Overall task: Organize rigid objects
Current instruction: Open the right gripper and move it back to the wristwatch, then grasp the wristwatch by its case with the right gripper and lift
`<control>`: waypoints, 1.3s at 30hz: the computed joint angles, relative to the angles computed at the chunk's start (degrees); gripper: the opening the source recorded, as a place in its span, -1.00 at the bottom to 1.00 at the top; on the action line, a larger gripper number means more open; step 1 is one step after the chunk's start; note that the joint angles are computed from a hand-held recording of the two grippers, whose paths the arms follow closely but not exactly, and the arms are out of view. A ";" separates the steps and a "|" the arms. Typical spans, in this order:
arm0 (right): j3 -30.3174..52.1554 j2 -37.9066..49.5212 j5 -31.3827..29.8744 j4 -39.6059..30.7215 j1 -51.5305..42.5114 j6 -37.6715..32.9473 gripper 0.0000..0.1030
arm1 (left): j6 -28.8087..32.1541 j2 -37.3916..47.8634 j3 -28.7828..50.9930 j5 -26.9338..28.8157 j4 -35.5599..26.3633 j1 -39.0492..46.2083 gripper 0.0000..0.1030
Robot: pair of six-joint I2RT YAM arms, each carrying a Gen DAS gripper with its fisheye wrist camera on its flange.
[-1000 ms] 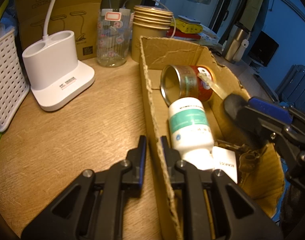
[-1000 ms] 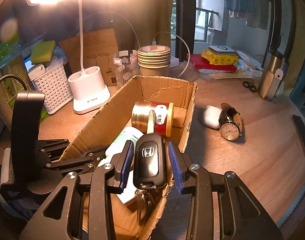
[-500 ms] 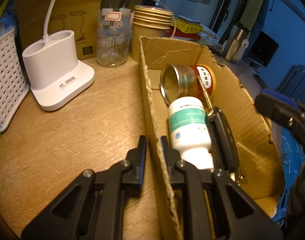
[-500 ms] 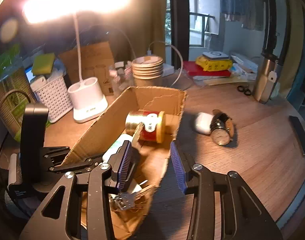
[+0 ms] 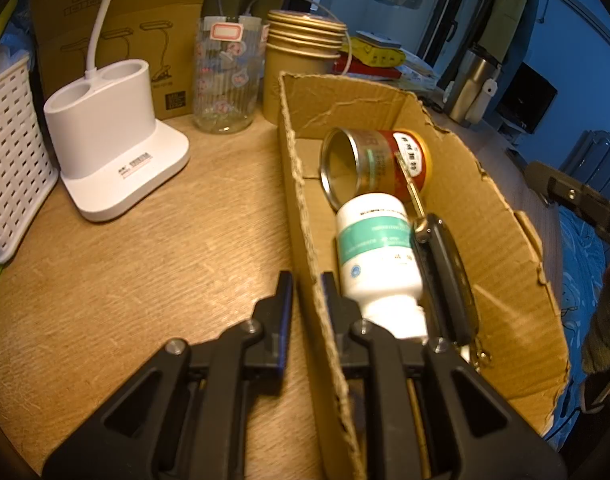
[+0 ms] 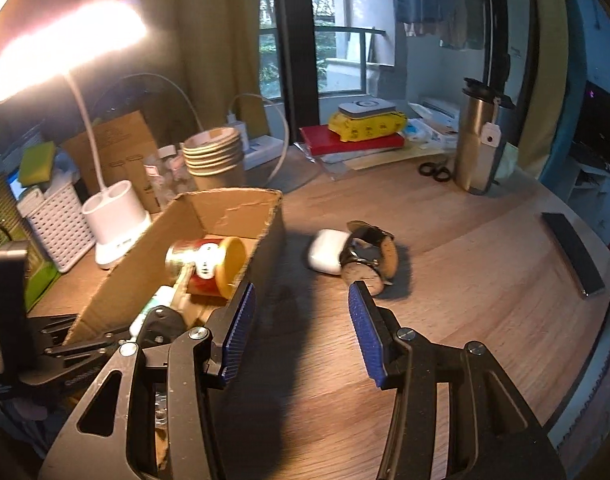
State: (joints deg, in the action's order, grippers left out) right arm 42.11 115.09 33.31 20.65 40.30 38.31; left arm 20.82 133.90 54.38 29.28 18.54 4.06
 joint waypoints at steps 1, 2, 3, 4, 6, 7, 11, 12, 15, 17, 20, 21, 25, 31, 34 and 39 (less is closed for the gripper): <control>-0.01 0.45 -0.08 0.26 -0.54 -0.02 0.01 | 0.04 0.01 0.06 0.04 -0.09 0.04 -0.71; 0.02 0.75 -0.22 0.48 -0.98 -0.11 0.03 | 0.01 0.01 0.03 0.01 -0.03 0.02 -0.71; 0.10 1.16 -0.33 0.70 -1.42 -0.07 0.11 | 0.00 0.01 0.01 -0.01 0.00 0.00 -0.71; 0.15 1.62 -0.42 1.05 -1.92 -0.05 0.17 | 0.00 0.01 0.01 -0.01 0.00 0.00 -0.71; 0.11 2.17 -0.52 1.68 -2.76 -0.19 0.24 | 0.00 0.01 0.01 -0.01 0.00 0.00 -0.71; 0.20 2.55 -0.73 2.12 -3.34 -0.37 0.30 | 0.01 0.02 0.02 0.02 -0.01 0.01 -0.71; 0.72 4.02 -2.32 3.42 -5.73 -0.72 0.35 | 0.01 0.02 0.02 0.02 -0.01 0.01 -0.71; 0.85 4.45 -2.87 3.92 -6.45 -0.91 0.37 | -0.21 -0.06 -0.16 -0.09 0.20 -0.25 -0.71; 1.05 5.34 -4.19 5.13 -7.97 -1.18 0.45 | -0.26 -0.30 -0.44 -0.08 0.23 -0.32 -0.71; 1.27 6.00 -4.94 5.84 -9.04 -1.32 0.46 | -0.26 -0.30 -0.44 -0.08 0.23 -0.32 -0.71; 1.67 6.76 -5.64 6.23 -10.27 -1.45 0.47 | -0.26 -0.30 -0.44 -0.08 0.23 -0.32 -0.71; 1.83 7.02 -5.95 6.38 -10.69 -1.52 0.47 | -0.26 -0.28 -0.41 -0.06 0.21 -0.32 -0.71; 2.78 8.16 -7.06 6.72 -12.39 -1.92 0.48 | -0.26 -0.27 -0.40 -0.05 0.20 -0.30 -0.71; 5.04 10.72 -9.10 6.55 -14.62 -2.54 0.48 | -0.25 -0.25 -0.38 -0.05 0.20 -0.29 -0.71; 6.50 12.04 -10.33 6.01 -15.78 -2.48 0.49 | -0.36 -0.42 -0.63 -0.12 0.34 -0.37 -0.71; 7.84 13.64 -11.80 6.34 -17.41 -2.54 0.49 | -0.40 -0.54 -0.84 -0.11 0.44 -0.43 -0.71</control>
